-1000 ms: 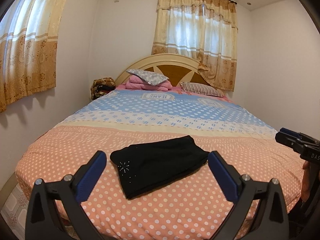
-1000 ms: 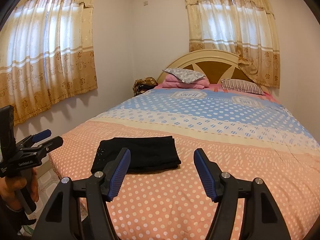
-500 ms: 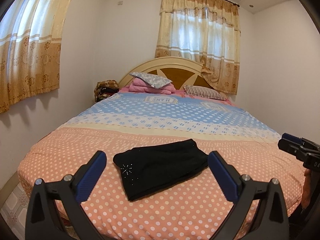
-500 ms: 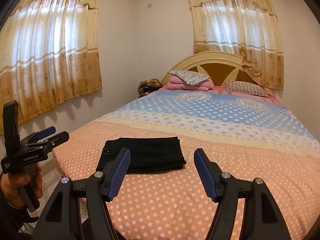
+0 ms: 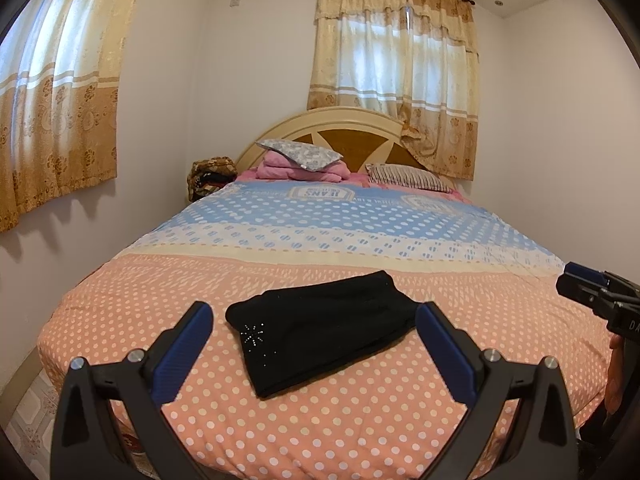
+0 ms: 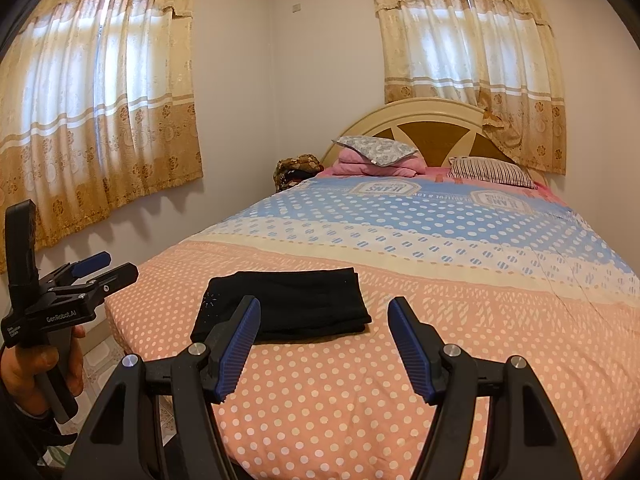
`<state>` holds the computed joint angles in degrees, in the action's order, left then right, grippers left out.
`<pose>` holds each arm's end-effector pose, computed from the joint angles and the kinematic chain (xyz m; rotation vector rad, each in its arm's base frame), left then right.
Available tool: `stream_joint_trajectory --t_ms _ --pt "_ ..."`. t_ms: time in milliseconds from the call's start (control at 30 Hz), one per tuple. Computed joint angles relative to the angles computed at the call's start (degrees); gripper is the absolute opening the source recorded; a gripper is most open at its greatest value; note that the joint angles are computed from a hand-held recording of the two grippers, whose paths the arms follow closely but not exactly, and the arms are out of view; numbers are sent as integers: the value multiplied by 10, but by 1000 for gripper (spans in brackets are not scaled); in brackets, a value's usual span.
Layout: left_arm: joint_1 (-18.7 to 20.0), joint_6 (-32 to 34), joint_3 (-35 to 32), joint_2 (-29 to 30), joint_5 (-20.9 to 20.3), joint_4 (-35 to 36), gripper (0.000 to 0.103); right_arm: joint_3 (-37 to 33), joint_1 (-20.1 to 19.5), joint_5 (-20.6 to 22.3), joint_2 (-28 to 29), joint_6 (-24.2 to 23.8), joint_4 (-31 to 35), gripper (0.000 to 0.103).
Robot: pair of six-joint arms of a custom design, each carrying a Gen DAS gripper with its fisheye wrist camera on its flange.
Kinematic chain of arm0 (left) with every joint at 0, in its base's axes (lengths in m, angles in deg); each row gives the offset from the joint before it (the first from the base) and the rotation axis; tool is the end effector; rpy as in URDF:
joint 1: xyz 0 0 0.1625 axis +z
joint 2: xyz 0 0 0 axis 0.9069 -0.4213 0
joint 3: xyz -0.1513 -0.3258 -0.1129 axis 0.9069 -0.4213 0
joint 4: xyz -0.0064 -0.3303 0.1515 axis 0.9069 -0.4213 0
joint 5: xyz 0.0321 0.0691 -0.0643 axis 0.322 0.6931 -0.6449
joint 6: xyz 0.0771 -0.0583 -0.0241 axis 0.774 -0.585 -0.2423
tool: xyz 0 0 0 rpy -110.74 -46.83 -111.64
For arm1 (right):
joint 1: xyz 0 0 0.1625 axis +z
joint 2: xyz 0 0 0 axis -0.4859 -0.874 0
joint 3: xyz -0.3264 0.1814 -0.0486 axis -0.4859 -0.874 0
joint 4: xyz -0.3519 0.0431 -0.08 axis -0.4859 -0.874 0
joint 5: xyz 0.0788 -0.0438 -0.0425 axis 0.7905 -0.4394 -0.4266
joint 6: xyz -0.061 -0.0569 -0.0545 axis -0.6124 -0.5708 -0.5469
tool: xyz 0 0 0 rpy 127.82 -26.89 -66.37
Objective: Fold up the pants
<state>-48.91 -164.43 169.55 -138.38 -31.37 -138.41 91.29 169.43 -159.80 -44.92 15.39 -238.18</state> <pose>-0.1427 -0.2814 0.3863 0.3231 1.9775 -1.3978 0.5111 -0.3199 0.0919 1.1201 -2.3786 1.0822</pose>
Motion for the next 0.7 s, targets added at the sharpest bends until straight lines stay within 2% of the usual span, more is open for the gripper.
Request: stream_joint_trajectory --t_ms 67,133,267,367,500,633,700 --pt "3 -4 -5 9 -3 10 103 0 0 0 0 -1 -1 68" --pt "0 -47 -18 22 -1 61 103 1 0 -1 0 -2 -2 68" --pt "-14 -46 -15 16 4 65 103 2 0 -2 0 -8 -5 68" --pt "-18 -127 -40 39 6 153 103 3 2 -2 1 -9 -10 68" --pt "-15 -175 -54 48 7 198 103 4 1 -2 2 -9 -11 68" --pt "-8 -193 -60 52 5 207 103 5 2 -2 3 -8 -7 68" --pt "-4 -181 -57 49 2 190 103 5 2 0 3 -7 -4 68"
